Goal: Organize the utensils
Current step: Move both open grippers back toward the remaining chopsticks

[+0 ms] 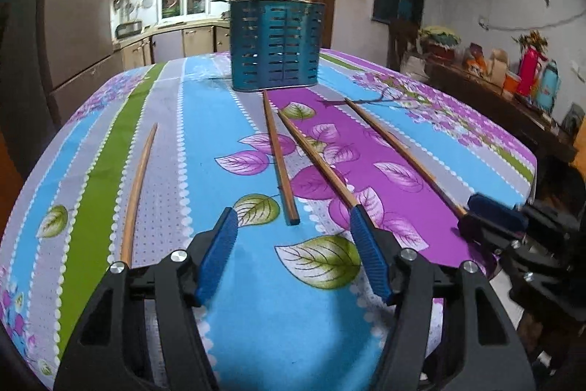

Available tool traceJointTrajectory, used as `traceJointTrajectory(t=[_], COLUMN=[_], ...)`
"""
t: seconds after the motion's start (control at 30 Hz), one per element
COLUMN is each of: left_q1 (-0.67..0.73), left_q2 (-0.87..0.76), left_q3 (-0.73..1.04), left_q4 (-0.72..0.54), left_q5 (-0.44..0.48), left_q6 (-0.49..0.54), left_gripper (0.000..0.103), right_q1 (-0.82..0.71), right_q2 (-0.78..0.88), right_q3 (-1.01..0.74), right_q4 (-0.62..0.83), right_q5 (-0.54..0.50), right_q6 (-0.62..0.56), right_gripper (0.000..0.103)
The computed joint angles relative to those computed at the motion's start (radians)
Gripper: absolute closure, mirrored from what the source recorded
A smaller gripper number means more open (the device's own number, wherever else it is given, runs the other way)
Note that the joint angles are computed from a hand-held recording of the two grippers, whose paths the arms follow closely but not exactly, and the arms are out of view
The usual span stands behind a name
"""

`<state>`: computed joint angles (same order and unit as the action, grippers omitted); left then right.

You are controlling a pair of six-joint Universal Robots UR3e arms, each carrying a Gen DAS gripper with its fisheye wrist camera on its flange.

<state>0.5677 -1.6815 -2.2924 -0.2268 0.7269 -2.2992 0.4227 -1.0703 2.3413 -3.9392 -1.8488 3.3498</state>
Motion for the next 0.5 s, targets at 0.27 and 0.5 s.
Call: traceJointTrajectory(t=[0.27,0.5], left_q1=[-0.076,0.117], left_q2=[0.000,0.240], left_q3=[0.094,-0.150], left_q4=[-0.099,-0.193], left_q5=[0.088,-0.103], left_q6=[-0.027,0.096], left_gripper=[0.049,0.049], right_q1=[0.014,0.001], right_q2=[0.027,0.021], right_q3=[-0.033,-0.001], right_q4=[0.003,-0.026], right_q5=[-0.041,-0.033], right_q6=[0.016,0.010], right_gripper=[0.089,0.090])
